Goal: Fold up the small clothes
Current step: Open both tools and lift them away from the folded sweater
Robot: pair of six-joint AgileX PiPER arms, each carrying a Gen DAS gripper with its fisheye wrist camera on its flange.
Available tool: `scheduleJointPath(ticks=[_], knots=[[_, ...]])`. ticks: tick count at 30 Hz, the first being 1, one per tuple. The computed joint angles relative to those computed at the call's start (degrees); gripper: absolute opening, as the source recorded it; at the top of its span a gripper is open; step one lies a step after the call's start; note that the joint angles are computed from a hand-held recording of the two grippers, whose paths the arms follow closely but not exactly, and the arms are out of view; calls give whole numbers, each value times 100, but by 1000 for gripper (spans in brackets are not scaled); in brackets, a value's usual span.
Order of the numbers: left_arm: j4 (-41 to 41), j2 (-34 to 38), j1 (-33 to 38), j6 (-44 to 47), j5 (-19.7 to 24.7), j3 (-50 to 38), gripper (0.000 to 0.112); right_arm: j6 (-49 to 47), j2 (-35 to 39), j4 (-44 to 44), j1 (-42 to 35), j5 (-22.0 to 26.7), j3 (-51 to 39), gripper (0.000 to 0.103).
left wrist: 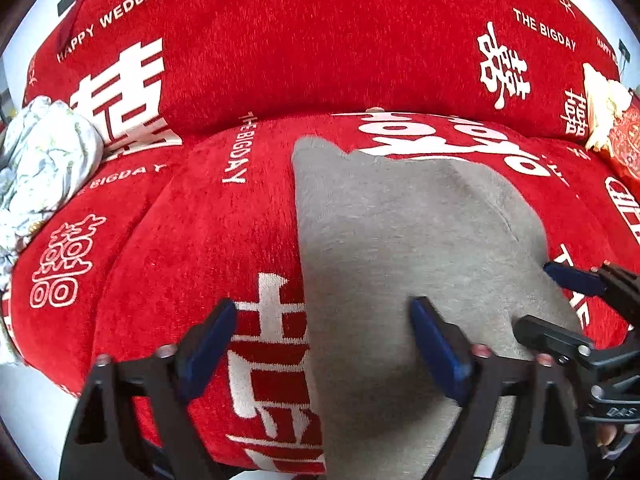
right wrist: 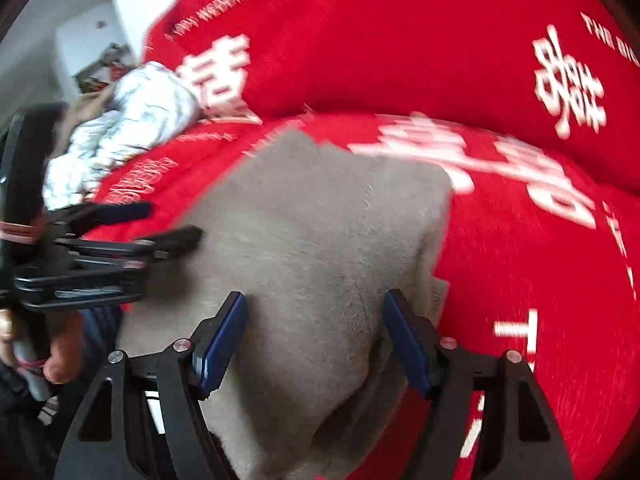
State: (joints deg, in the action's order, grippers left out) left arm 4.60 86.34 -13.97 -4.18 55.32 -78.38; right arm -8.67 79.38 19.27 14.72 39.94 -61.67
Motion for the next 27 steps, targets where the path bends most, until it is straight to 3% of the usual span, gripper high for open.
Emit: scheduleJointPath(ticks=[7,13,16,19,22,27], knots=[[-437,-560,197,148,-56,265,92,656,-617,-720,549,5,131,75],[158,-1047,-76,-153,-250,875,92,1266,-1060,-1167,1233,-101,504,78],[504,-915,-201,-346,-176,1013,92,1962,-871,-1839,1528,51,595,79],[520,-997,-203,-354,-270,1169,92,2422,-615,-2106,1509,278,611,79],[781,-1298,-398,-607,-452,1287,92,2480,-846,-1885,1317,201,771,81],[1515,-1469,-926,-1372,-299,1166,92,3631,-1168,-2833,1638,382,693,83]])
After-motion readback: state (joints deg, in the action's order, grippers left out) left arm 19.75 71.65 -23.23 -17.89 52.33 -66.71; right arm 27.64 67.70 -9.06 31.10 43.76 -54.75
